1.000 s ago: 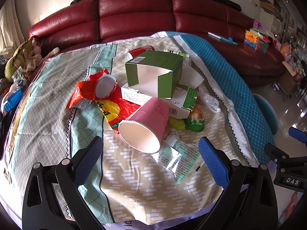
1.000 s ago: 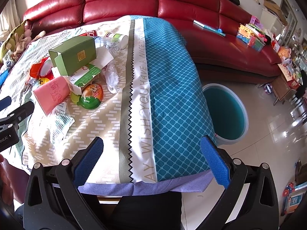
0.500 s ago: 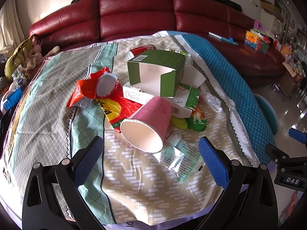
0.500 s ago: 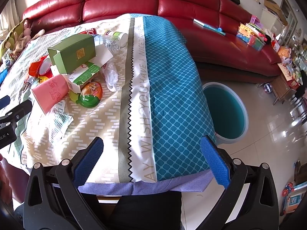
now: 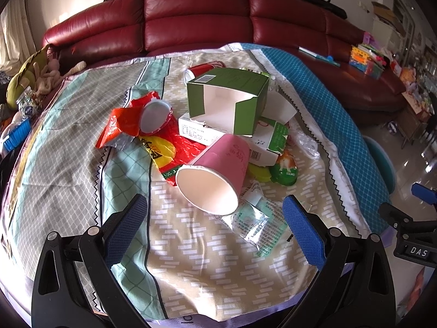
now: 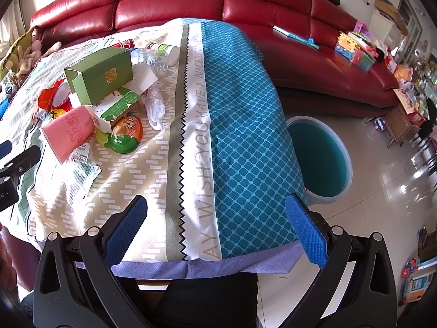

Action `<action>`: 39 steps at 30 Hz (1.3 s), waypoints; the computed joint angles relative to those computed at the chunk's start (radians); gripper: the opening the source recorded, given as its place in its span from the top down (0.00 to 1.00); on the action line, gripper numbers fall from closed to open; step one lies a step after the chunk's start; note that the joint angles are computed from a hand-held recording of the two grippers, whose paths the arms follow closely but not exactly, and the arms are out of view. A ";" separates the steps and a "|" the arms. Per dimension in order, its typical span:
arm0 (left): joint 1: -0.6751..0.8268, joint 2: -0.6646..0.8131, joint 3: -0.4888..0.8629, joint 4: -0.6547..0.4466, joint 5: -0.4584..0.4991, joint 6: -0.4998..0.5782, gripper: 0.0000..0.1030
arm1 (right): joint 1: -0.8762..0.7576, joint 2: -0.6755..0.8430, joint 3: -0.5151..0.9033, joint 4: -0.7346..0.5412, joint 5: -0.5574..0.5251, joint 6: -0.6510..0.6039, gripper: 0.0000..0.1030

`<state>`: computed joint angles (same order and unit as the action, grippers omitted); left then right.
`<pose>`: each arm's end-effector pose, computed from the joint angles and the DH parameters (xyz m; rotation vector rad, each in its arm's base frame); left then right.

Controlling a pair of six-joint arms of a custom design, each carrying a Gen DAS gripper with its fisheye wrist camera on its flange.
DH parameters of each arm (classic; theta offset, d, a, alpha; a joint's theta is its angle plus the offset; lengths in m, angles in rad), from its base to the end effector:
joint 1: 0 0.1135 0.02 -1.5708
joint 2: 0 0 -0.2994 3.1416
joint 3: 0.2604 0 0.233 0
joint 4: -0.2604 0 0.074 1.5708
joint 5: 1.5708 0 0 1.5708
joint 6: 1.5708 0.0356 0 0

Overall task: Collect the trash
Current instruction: 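Grasp the pink paper cup with the left tool while the right tool grasps the green box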

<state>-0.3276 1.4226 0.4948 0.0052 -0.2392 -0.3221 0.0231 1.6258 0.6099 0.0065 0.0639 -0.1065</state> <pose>0.2151 -0.0642 0.1788 -0.0923 2.4550 0.0164 0.2644 0.0038 0.1600 -0.1434 2.5772 -0.1135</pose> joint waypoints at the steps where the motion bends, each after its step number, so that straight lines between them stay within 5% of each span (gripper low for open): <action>1: 0.010 0.001 -0.004 0.006 0.009 0.006 0.04 | 0.001 0.002 0.001 0.000 0.000 0.000 0.06; 11: 0.232 0.102 -0.020 0.079 0.212 0.135 0.04 | 0.006 0.091 0.068 -0.033 -0.005 -0.022 0.06; 27: 0.205 0.312 0.155 0.069 0.264 0.261 0.04 | 0.018 0.248 0.248 -0.110 -0.005 -0.026 0.06; 29: 0.206 0.358 0.180 0.069 0.268 0.264 0.06 | 0.017 0.267 0.276 -0.128 -0.009 -0.026 0.06; 32: 0.225 0.396 0.194 0.077 0.307 0.253 0.28 | 0.028 0.286 0.300 -0.136 0.005 -0.028 0.06; 39: 0.282 0.285 0.126 0.108 0.313 0.262 0.34 | 0.104 0.312 0.418 -0.219 -0.008 -0.016 0.06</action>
<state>-0.0460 1.7071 0.6210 0.1128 0.0734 -0.0603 0.1272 1.9378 1.0282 -0.2127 0.0558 -0.1224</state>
